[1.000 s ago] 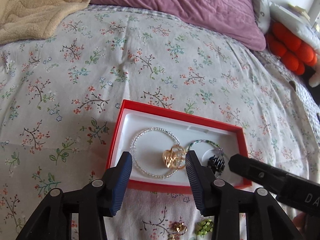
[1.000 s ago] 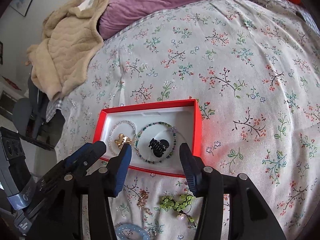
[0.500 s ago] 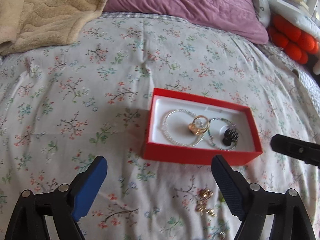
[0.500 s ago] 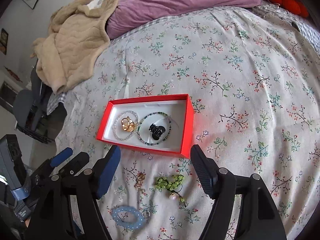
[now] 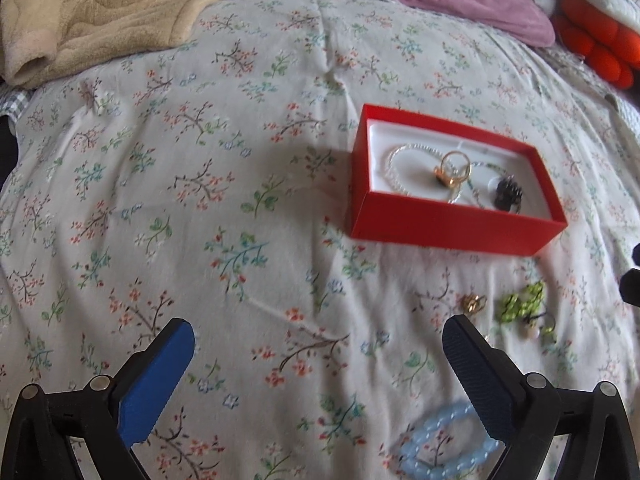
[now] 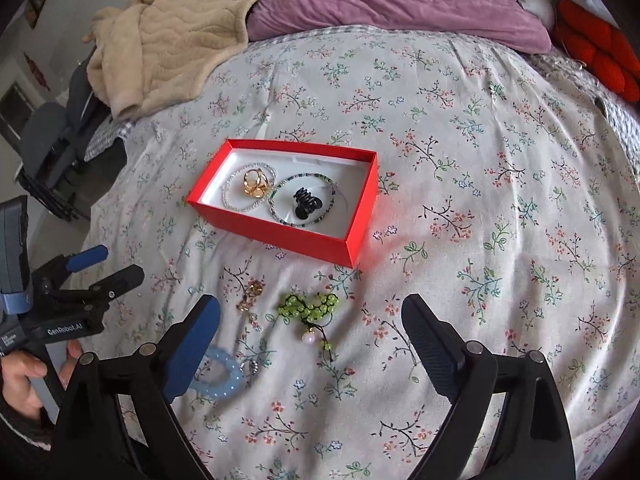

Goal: Organize jewelry

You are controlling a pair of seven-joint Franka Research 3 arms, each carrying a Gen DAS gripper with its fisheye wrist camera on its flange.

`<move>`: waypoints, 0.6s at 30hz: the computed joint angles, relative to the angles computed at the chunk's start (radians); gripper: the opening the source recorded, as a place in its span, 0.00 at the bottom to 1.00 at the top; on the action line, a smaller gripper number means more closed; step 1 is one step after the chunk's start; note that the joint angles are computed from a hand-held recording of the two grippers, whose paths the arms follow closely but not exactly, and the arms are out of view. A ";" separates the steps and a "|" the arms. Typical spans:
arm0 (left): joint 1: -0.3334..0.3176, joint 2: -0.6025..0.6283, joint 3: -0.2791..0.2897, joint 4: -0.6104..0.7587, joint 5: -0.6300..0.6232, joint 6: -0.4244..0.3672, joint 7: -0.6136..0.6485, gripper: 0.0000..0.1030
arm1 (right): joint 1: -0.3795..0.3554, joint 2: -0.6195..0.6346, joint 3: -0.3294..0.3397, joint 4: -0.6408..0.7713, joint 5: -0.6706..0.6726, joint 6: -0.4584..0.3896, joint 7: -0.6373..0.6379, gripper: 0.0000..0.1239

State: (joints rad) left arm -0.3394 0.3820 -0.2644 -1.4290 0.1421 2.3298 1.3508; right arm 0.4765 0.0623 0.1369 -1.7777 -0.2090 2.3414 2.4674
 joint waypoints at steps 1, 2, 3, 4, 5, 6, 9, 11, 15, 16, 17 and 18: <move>0.005 -0.009 -0.002 -0.014 -0.006 -0.001 0.006 0.99 | 0.002 -0.006 0.001 -0.008 -0.009 -0.005 -0.002 0.80; 0.011 -0.018 -0.005 -0.028 -0.015 0.000 0.016 0.99 | 0.003 -0.014 0.002 -0.018 -0.020 -0.010 -0.002 0.81; 0.018 -0.029 -0.008 -0.047 -0.027 0.004 0.027 0.99 | 0.004 -0.023 0.004 -0.028 -0.033 -0.012 0.000 0.82; 0.025 -0.039 -0.011 -0.064 -0.037 0.009 0.038 0.99 | 0.004 -0.030 0.006 -0.037 -0.044 -0.015 0.001 0.83; 0.028 -0.048 -0.012 -0.079 -0.043 0.012 0.046 0.99 | 0.003 -0.039 0.008 -0.049 -0.055 -0.015 0.002 0.83; 0.032 -0.059 -0.012 -0.098 -0.045 0.018 0.055 0.99 | 0.002 -0.045 0.011 -0.055 -0.063 -0.019 0.004 0.83; 0.035 -0.090 -0.009 -0.149 -0.037 0.034 0.074 0.99 | -0.002 -0.064 0.019 -0.081 -0.074 -0.028 -0.004 0.83; 0.039 -0.110 -0.008 -0.183 -0.036 0.045 0.087 0.99 | -0.004 -0.074 0.025 -0.095 -0.074 -0.033 -0.015 0.83; 0.054 -0.140 -0.016 -0.235 -0.076 0.060 0.122 0.99 | -0.002 -0.087 0.039 -0.116 -0.078 -0.049 -0.043 0.83; 0.058 -0.146 -0.018 -0.246 -0.092 0.063 0.134 0.99 | -0.001 -0.089 0.041 -0.121 -0.078 -0.053 -0.051 0.83; 0.061 -0.151 -0.020 -0.256 -0.104 0.067 0.145 0.99 | 0.000 -0.091 0.044 -0.126 -0.079 -0.056 -0.056 0.83; 0.064 -0.157 -0.022 -0.267 -0.116 0.069 0.159 0.99 | 0.002 -0.093 0.046 -0.131 -0.078 -0.058 -0.063 0.83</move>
